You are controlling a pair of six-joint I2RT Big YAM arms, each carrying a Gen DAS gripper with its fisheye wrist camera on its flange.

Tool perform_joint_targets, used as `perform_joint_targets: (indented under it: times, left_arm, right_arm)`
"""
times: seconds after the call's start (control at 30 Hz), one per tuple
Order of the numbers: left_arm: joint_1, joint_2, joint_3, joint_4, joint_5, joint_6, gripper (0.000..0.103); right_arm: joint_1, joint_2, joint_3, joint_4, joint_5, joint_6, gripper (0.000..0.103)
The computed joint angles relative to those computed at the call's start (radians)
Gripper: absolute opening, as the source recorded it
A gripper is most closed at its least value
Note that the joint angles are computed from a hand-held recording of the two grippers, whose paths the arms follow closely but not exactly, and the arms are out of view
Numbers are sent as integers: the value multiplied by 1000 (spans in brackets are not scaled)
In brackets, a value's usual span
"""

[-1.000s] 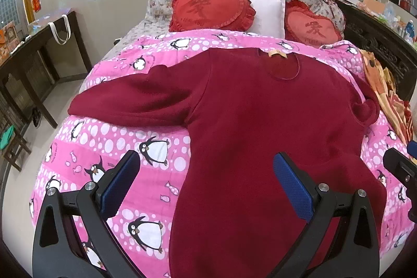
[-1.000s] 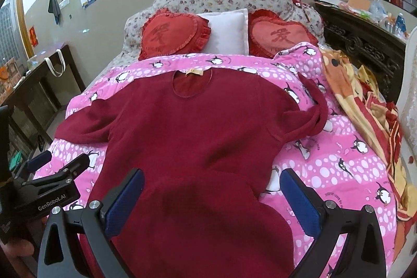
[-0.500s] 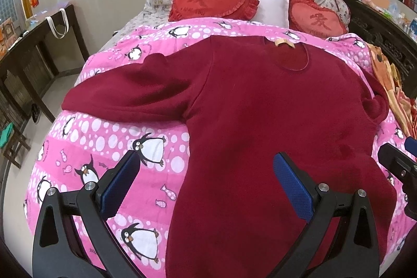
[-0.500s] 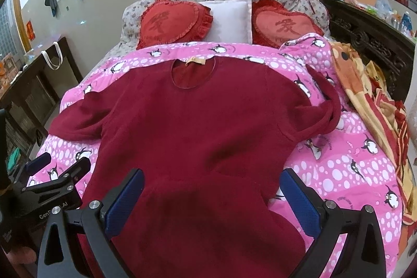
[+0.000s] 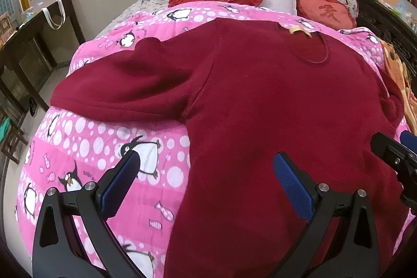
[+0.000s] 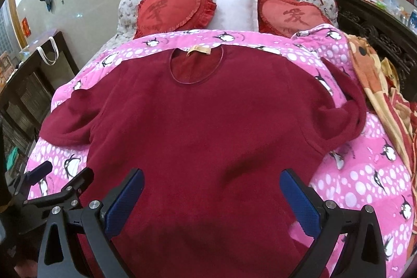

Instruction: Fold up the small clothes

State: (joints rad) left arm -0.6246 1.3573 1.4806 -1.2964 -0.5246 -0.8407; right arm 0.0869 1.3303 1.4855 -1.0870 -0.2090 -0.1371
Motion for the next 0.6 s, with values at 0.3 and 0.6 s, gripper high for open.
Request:
perform_joint_targets:
  times: [0.3, 0.6]
  left_arm:
    - [94, -9, -18, 60, 58, 51, 103]
    - [293, -128, -117, 136, 213, 49, 102]
  right_arm:
    - [52, 84, 43, 27, 17, 18, 103]
    - [100, 131, 71, 28, -5, 21, 103]
